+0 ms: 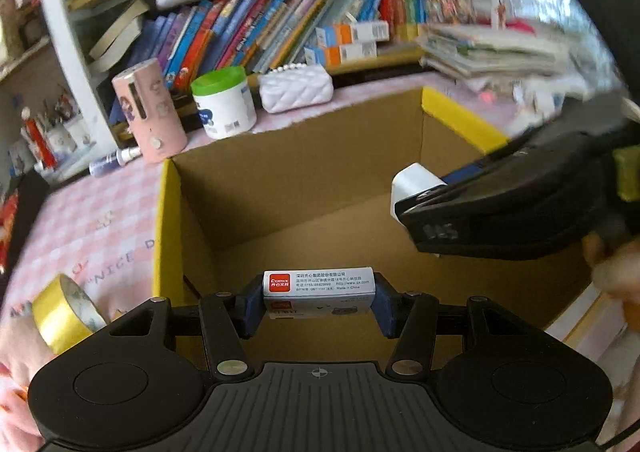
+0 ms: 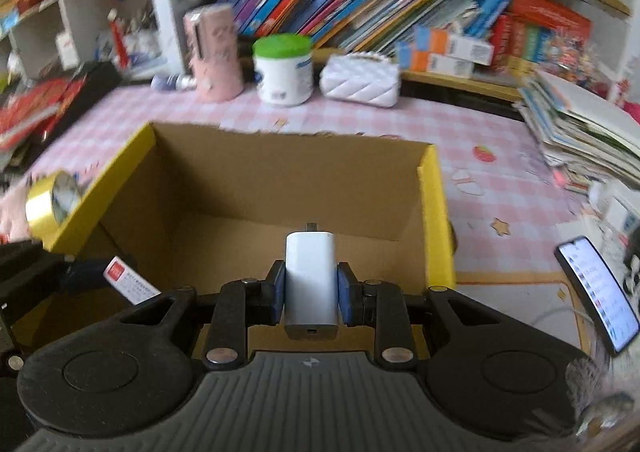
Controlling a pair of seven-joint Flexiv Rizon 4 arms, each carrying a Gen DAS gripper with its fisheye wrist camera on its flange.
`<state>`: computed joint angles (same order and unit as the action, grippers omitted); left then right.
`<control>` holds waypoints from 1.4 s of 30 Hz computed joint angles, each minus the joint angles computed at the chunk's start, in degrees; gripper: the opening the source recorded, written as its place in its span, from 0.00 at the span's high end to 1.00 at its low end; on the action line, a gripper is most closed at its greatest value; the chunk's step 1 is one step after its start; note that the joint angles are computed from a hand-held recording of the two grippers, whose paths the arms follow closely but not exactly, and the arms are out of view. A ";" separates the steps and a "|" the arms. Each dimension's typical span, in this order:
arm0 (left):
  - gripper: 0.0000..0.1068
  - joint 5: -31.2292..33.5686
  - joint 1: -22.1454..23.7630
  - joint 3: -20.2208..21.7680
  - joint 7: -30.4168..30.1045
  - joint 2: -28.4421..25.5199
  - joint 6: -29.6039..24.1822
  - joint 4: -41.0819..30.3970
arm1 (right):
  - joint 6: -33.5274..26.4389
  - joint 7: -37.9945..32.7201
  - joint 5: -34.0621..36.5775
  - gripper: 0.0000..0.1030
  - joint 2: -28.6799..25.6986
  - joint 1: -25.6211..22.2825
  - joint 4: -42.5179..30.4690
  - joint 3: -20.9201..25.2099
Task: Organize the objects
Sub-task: 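Open the left tool to drop the small box inside while the right tool drops the charger in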
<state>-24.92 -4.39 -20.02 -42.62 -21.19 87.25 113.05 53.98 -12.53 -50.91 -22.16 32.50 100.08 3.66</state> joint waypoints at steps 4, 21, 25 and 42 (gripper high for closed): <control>0.51 2.30 -2.81 3.72 -2.55 -0.48 -1.58 -1.46 | -1.51 -8.25 7.19 0.76 -2.02 -1.16 -2.33 2.18; 0.48 2.99 -3.89 4.84 -5.55 -0.78 -2.24 -1.98 | 0.34 -15.98 15.78 0.76 -2.40 -0.61 -3.28 1.71; 0.42 1.99 -1.40 1.54 -4.06 -0.08 1.30 -0.31 | 0.25 -12.71 13.03 0.76 -1.76 0.39 -2.38 0.41; 0.29 5.03 35.08 -37.75 -6.70 3.44 15.60 13.15 | -4.51 21.90 -14.06 0.64 5.91 3.16 4.55 -0.28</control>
<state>-19.88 30.70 -57.76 -49.32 -17.75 102.86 126.20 49.47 9.37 -64.97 -16.26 35.67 104.63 3.39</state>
